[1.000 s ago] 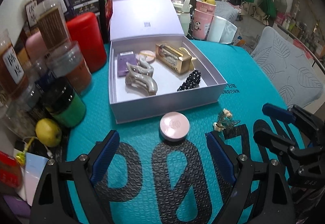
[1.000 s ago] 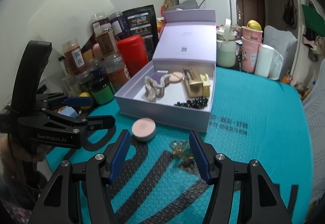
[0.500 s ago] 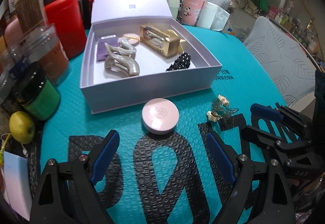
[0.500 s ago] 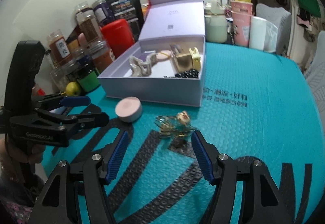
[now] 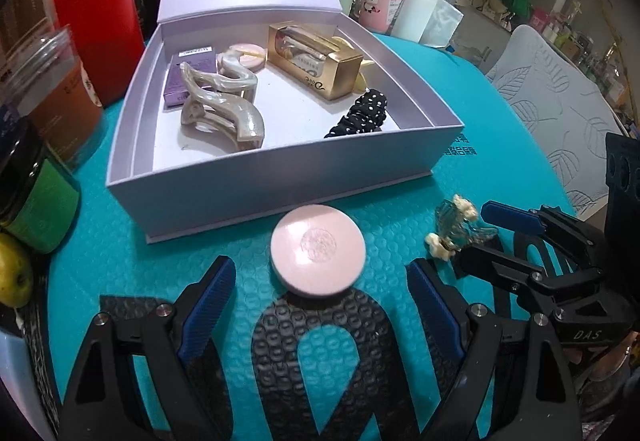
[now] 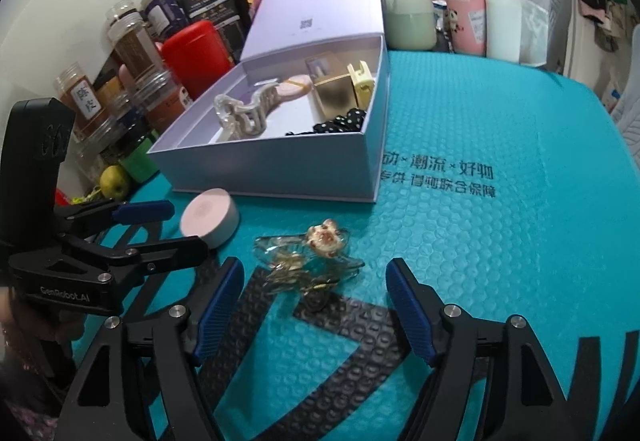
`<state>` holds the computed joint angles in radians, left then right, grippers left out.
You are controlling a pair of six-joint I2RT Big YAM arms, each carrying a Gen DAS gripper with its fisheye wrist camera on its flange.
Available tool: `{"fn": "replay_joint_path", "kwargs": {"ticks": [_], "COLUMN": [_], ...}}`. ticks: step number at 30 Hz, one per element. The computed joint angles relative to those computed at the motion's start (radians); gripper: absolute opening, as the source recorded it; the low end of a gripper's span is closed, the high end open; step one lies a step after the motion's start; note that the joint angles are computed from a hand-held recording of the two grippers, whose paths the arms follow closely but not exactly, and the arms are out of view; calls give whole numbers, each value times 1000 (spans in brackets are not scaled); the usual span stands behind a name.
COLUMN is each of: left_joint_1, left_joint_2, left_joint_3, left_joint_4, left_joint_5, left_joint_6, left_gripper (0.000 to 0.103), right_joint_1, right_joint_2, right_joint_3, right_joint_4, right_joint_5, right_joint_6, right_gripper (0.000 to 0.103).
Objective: Organize rigid objects
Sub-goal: 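Grasp the clear star clip with the right gripper while the left grasps the pink compact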
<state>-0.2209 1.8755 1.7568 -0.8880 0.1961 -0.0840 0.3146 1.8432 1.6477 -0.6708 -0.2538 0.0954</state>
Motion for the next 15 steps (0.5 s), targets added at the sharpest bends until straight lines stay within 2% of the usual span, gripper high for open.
{"fn": "replay_joint_path", "kwargs": {"ticks": [5, 10, 12, 15], "left_joint_1": [-1, -10, -16, -28], "left_joint_2": [41, 56, 54, 50], "left_joint_3": [45, 62, 56, 45], "left_joint_4": [-29, -17, 2, 14], "left_joint_5": [23, 3, -15, -72], "left_joint_6": [12, 14, -2, 7], "left_gripper": [89, 88, 86, 76], "right_joint_1": [-8, -6, -4, 2], "right_joint_2": [26, 38, 41, 44], "right_joint_3": [22, 36, 39, 44], "right_joint_4": [-1, 1, -1, -14], "right_joint_5": [-27, -32, -37, -34], "right_joint_6": [16, 15, 11, -6], "right_gripper": [74, 74, 69, 58]}}
